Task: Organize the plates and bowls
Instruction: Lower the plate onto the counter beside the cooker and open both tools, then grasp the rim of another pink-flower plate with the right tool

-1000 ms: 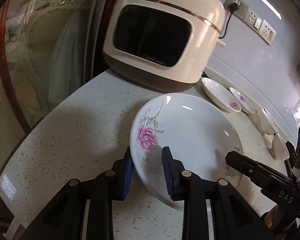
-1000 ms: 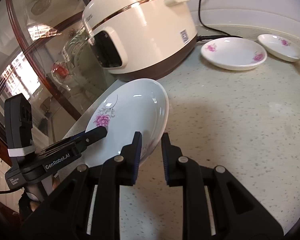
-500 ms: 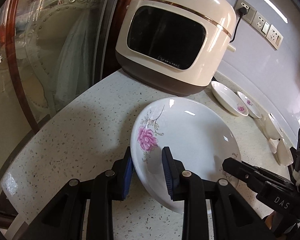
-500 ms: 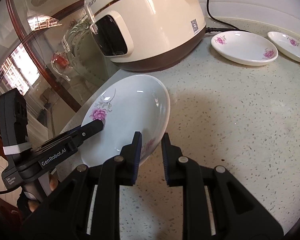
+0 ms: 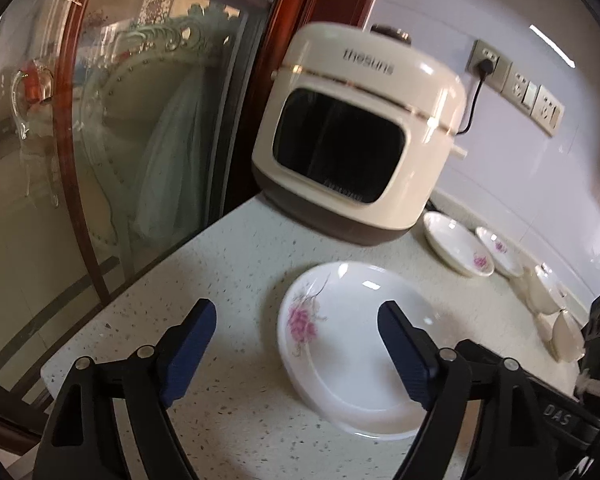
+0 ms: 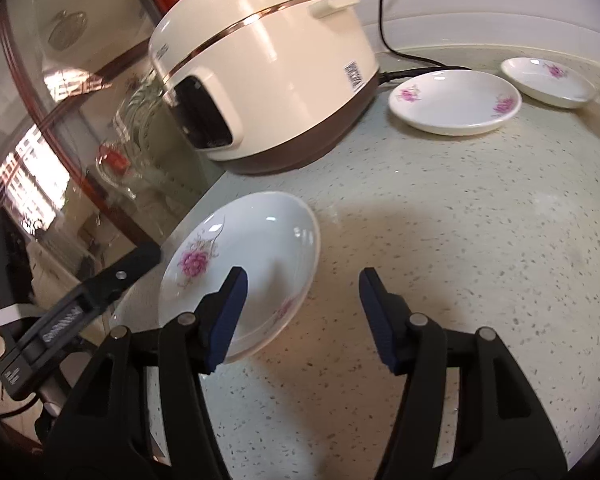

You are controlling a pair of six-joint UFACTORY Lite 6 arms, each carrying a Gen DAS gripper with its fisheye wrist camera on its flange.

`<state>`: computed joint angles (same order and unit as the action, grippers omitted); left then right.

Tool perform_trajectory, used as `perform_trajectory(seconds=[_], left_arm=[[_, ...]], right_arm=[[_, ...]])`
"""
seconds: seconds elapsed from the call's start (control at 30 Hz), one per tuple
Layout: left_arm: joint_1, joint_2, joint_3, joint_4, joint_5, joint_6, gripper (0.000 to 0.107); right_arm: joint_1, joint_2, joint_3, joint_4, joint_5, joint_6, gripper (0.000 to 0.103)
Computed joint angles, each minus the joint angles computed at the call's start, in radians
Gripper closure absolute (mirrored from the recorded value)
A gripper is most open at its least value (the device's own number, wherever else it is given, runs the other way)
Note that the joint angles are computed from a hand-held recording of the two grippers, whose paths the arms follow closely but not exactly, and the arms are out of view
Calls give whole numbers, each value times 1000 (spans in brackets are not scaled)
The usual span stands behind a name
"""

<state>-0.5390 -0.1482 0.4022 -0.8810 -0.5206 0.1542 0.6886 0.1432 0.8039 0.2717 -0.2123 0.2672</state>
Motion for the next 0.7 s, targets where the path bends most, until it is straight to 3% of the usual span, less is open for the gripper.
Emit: perform_trajectory(seconds=[0.13, 0.23, 0.27, 0.33, 0.4, 0.47, 0.57, 0.7], left_arm=[[-89, -54, 18, -132, -38, 124, 23], [-187, -53, 80, -238, -78, 250, 13], [-209, -42, 104, -248, -85, 275, 5], [-268, -3, 181, -286, -94, 348, 4], [-294, 74, 288, -283, -54, 390, 4], [-298, 183, 438, -339, 7, 480, 4], [-271, 374, 666, -383, 107, 526, 4], [-201, 672, 1031, -749, 225, 833, 4]], right_arm=[[-7, -52, -54, -22, -47, 23, 41], [-73, -121, -139, -292, -111, 301, 41], [-99, -134, -149, -351, -101, 359, 41], [-145, -165, -161, -351, -49, 350, 40], [-191, -207, -177, -238, -3, 216, 30], [-277, -254, -193, -260, 45, 207, 21], [-399, -270, -209, -540, 44, 461, 21], [-531, -194, -151, -959, 30, 845, 21]])
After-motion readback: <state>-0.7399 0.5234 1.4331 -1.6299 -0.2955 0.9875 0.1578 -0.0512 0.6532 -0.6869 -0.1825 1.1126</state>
